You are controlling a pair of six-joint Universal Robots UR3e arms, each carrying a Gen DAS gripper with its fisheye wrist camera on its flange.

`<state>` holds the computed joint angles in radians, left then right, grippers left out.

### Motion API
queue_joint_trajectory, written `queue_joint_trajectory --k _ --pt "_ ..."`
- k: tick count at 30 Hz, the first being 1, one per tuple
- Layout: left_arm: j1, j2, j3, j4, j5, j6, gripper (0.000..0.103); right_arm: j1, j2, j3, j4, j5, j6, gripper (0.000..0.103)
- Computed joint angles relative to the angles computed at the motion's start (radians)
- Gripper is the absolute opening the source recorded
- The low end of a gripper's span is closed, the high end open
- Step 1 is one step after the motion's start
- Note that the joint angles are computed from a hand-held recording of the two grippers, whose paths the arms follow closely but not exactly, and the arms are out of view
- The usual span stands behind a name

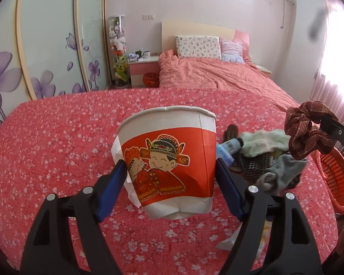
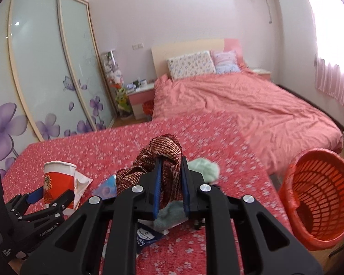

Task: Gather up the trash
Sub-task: 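Carry the cup and wrapper to the orange basket and release both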

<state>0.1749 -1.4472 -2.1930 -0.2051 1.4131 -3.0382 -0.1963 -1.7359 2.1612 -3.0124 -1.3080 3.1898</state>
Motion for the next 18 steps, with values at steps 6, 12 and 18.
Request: queue_joint_trajectory --k 6,12,18 --pt "-0.06 0.082 0.044 -0.077 0.015 -0.006 0.076 -0.097 -0.14 0.087 -0.013 0.029 -0.009 0.015" --pt "-0.183 0.084 0.132 -0.14 0.049 -0.03 0.076 -0.267 -0.315 0.167 0.062 0.106 -0.03 0.015" --pt "-0.345 0.006 0.249 -0.176 0.105 -0.075 0.076 -0.466 -0.451 0.225 0.175 0.189 -0.095 0.015"
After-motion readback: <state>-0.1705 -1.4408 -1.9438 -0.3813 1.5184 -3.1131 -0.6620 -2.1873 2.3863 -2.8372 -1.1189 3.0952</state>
